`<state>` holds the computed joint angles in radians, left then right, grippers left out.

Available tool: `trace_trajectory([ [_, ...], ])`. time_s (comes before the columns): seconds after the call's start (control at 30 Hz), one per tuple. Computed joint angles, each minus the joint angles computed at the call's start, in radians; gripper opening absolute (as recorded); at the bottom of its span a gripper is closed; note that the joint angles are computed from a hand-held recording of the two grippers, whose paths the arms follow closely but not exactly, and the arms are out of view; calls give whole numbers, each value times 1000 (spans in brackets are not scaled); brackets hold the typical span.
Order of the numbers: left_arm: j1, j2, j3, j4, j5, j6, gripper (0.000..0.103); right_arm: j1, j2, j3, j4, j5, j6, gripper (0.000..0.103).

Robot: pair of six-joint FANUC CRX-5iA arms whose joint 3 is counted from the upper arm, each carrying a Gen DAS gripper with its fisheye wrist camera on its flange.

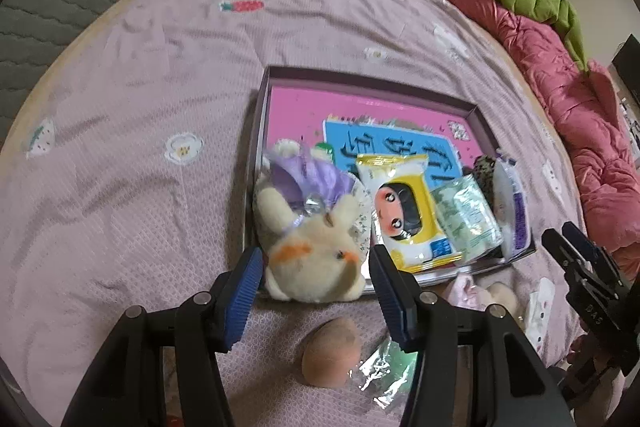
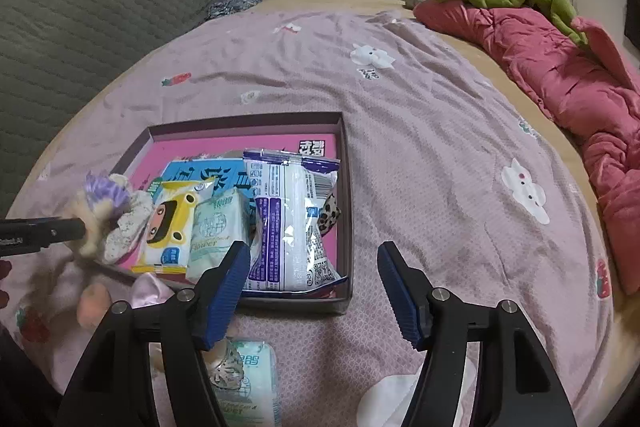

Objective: Organize soft objects
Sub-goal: 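Open the left tool and pull both tools back from the tray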

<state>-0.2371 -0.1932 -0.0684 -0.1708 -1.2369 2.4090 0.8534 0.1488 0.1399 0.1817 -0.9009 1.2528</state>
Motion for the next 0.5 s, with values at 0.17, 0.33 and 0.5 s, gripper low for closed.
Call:
trace_trajectory([
  [0.17,-18,-23,19,-42,-6,31,59,5,-13,-5,16,7,-17,68],
  [0.33,-45,-32,46,-72,-17,30,59,13,-30,-12,22,12,-17,69],
  [0.5,-73,-33,69,-106,-45,62,59,24,-52,-22,26,22,-14,69],
])
